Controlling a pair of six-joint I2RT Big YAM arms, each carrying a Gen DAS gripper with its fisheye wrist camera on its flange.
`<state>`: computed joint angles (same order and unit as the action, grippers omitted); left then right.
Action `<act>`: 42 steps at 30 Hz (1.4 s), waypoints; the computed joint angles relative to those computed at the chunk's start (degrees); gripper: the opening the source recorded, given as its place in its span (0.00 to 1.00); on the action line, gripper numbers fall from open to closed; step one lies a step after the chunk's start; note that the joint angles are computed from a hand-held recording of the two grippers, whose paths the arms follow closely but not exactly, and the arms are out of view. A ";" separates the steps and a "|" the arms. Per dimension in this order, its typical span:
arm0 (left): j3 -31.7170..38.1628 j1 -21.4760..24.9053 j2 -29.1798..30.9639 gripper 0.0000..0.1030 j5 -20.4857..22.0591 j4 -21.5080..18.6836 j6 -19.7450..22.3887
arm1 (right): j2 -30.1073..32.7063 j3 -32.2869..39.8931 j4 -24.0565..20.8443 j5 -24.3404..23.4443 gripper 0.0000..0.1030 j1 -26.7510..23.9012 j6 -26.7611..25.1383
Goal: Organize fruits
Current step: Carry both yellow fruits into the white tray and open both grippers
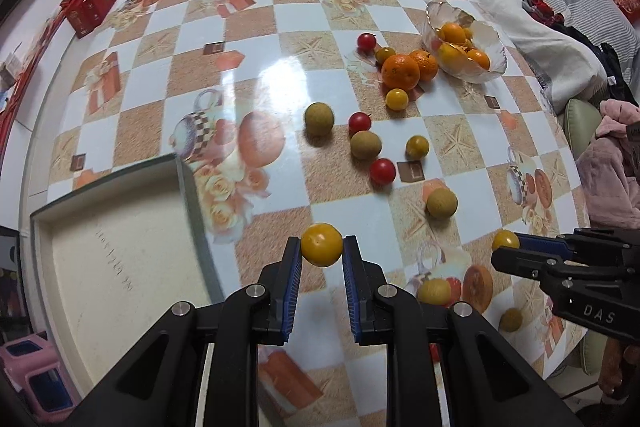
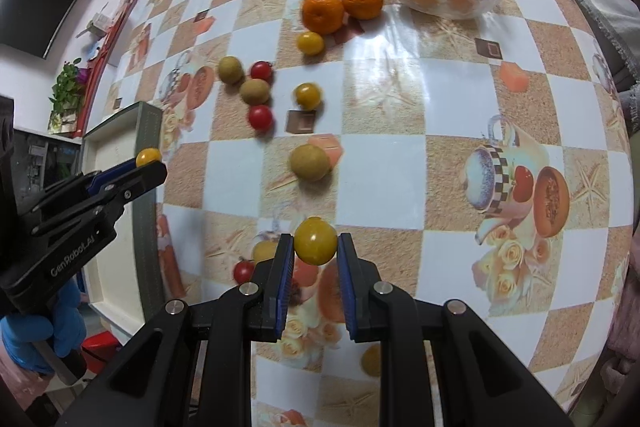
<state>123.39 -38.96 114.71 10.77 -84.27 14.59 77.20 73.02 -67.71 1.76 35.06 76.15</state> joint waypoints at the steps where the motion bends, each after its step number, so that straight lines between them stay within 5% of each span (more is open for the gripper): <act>1: -0.47 0.41 -0.42 0.21 0.14 0.10 -0.12 | 0.32 0.69 -0.31 0.06 0.23 0.24 -0.25; 9: -6.03 5.63 -4.89 0.21 -0.17 1.79 -1.48 | 8.17 10.97 -1.76 -0.58 0.23 0.51 -6.20; 20: -8.82 13.70 -4.91 0.21 -6.63 4.65 -4.04 | 24.36 31.57 -4.63 -4.44 0.23 -0.07 -17.20; 29: -8.14 15.26 -1.57 0.21 -11.95 6.28 -4.91 | 37.92 47.20 -10.02 -8.48 0.23 -2.27 -20.64; 39: -10.35 15.50 -2.05 0.23 -12.54 7.02 -4.08 | 47.68 59.91 -18.26 -9.69 0.24 -2.70 -24.65; 41: -10.64 15.41 -2.20 0.30 -12.62 7.09 -3.73 | 49.03 61.87 -19.86 -9.77 0.27 -2.58 -25.19; 42: -10.99 15.35 -2.42 0.64 -13.30 7.31 -3.86 | 49.62 62.80 -20.77 -9.56 0.38 -2.51 -25.36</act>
